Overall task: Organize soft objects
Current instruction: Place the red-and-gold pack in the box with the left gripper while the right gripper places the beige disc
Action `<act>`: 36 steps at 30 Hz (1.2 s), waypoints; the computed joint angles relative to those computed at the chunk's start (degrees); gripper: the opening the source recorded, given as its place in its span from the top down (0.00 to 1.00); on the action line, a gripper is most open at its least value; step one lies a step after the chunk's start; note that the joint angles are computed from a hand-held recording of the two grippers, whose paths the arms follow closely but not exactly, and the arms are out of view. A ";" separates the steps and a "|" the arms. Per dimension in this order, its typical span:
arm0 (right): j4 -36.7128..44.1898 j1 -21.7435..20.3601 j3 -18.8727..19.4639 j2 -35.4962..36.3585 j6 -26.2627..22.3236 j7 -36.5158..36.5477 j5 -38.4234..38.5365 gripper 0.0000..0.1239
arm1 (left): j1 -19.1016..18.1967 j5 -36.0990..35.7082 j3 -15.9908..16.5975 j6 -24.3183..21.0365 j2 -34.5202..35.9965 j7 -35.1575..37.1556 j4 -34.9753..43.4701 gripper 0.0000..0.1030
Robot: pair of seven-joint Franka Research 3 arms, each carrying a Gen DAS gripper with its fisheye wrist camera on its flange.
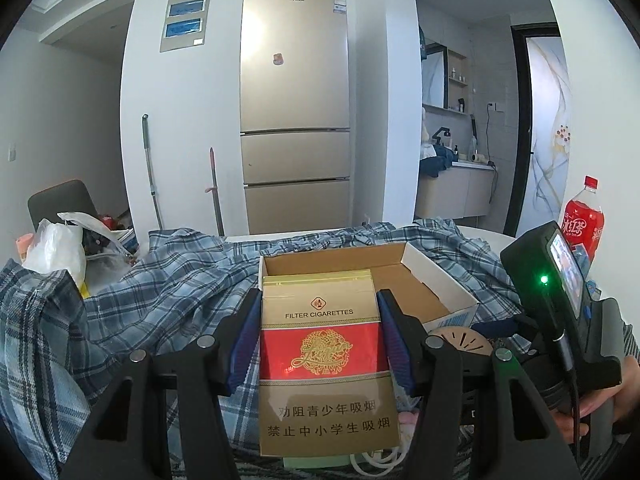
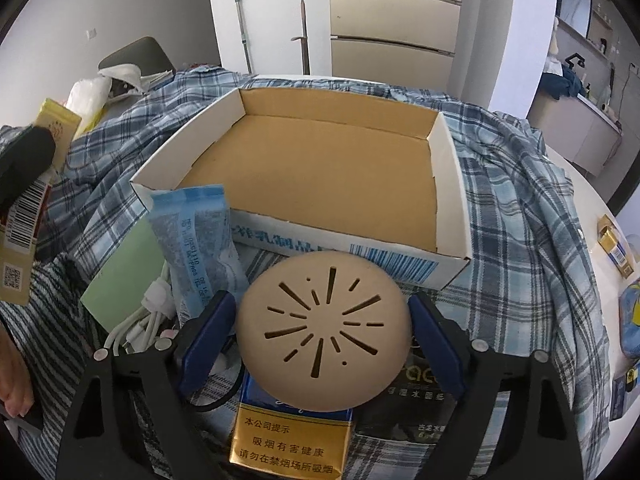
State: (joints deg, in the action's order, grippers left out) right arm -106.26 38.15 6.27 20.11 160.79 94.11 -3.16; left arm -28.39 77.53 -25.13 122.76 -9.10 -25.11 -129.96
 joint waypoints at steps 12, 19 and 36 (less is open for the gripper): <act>-6.55 -2.58 3.48 -3.71 12.32 -7.27 7.38 0.36 | -0.62 1.49 -0.49 -1.35 -0.72 -1.06 -0.33 0.43; -11.21 -10.41 12.38 -6.21 24.88 -14.54 17.53 0.36 | -0.47 2.49 -0.87 -0.78 -2.36 -1.48 -1.18 0.43; -8.40 3.48 1.88 -9.81 42.14 -30.33 31.98 0.35 | 0.58 10.26 -2.32 -8.98 -4.49 1.70 4.63 0.43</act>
